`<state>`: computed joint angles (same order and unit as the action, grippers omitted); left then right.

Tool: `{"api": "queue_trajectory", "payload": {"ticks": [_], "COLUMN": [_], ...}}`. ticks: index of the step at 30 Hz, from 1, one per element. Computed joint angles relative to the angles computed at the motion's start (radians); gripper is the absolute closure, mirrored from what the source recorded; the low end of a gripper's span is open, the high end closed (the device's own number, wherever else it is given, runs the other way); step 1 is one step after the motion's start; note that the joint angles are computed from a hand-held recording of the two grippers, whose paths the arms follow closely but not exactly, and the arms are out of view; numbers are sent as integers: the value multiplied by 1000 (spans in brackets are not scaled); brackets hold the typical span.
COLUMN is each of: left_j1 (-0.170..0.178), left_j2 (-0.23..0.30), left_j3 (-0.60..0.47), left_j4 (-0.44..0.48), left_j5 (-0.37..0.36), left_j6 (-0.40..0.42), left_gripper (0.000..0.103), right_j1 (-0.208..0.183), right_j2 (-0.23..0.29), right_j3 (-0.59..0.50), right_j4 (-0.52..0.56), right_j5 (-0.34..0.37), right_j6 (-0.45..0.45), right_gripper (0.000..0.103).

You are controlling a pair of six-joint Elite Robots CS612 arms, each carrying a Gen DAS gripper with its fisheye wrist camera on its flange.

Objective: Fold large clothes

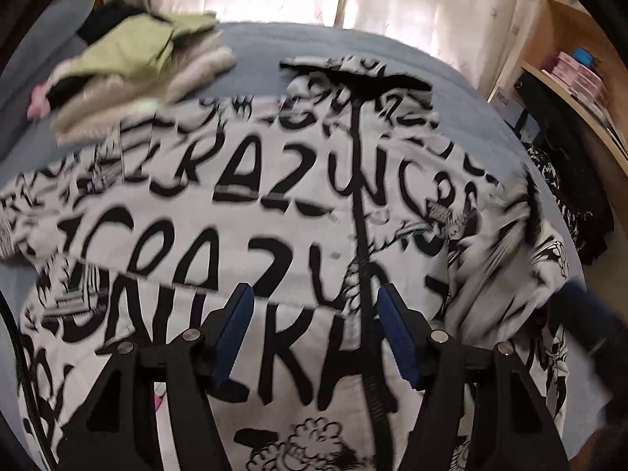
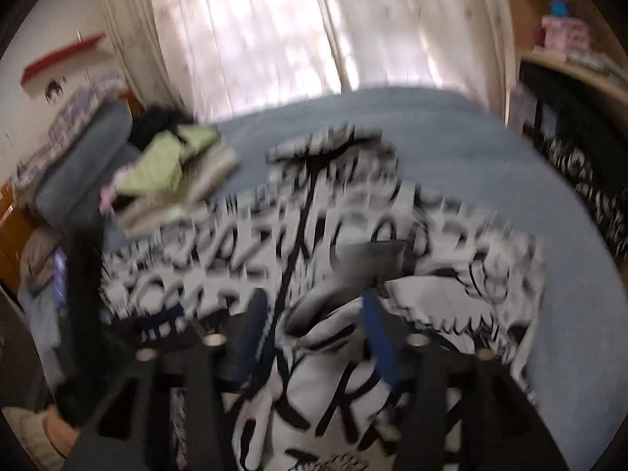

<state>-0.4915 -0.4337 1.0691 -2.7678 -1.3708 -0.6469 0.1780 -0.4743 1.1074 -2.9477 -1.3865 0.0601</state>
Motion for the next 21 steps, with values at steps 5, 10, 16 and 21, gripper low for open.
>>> {"api": "queue_trajectory", "payload": {"ticks": [5, 10, 16, 21], "left_j1": [6, 18, 55, 90], "left_j2": [7, 16, 42, 77], "left_j3": [13, 11, -7, -26], "left_j4": [-14, -54, -136, -212], "left_j5": [-44, -110, -304, -469], "left_j6": [-8, -18, -83, -229], "left_gripper": [39, 39, 38, 35], "right_j1": [-13, -29, -42, -38], "right_j2": [-19, -38, -31, -27], "right_j3": [71, 126, 146, 164], "right_j4": [-1, -39, -61, -61], "right_j5": [63, 94, 142, 102], "right_j6": [67, 170, 270, 277], "right_gripper": [49, 48, 48, 48]}}
